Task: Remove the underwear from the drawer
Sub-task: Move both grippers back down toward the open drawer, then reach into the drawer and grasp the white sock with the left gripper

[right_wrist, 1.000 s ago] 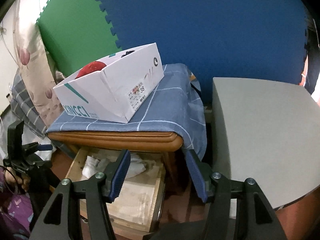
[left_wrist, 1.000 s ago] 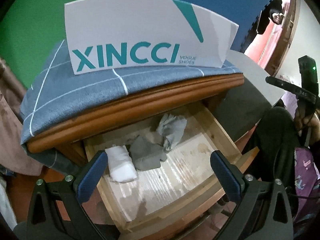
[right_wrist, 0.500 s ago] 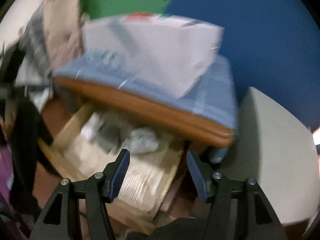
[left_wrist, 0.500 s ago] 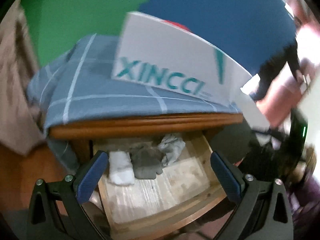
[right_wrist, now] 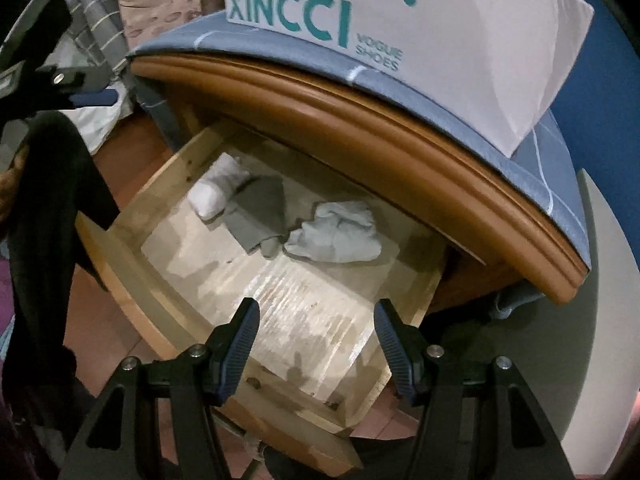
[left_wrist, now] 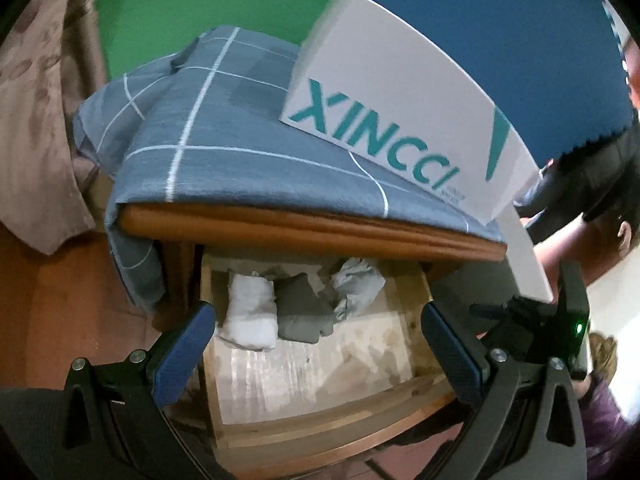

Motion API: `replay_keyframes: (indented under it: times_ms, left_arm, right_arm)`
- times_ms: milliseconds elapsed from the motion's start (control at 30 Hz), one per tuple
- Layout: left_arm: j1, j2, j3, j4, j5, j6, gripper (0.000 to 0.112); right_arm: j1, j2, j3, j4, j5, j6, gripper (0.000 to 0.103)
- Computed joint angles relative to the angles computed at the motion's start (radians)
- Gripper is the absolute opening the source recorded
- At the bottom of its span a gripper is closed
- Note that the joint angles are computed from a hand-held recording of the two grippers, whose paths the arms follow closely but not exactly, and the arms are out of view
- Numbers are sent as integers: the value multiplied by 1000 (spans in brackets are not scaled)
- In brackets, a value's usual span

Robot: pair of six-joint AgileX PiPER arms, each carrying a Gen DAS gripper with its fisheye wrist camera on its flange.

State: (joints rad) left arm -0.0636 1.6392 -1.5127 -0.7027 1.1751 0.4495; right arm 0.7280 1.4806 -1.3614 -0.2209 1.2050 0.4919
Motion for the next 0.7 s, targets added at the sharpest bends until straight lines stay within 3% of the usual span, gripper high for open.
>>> replay_keyframes:
  times_ms: [400, 567, 700]
  left_arm:
    - [-161, -6, 37, 142, -50, -8, 102]
    - [-242, 34, 27, 199, -66, -90, 102]
    - [-267, 87, 20, 146, -77, -179, 102]
  right_arm:
    - [-18, 41, 3, -102, -45, 151, 61]
    - [-19, 53, 46, -107, -75, 171, 61]
    - [-34, 34, 76, -93, -89, 184, 61]
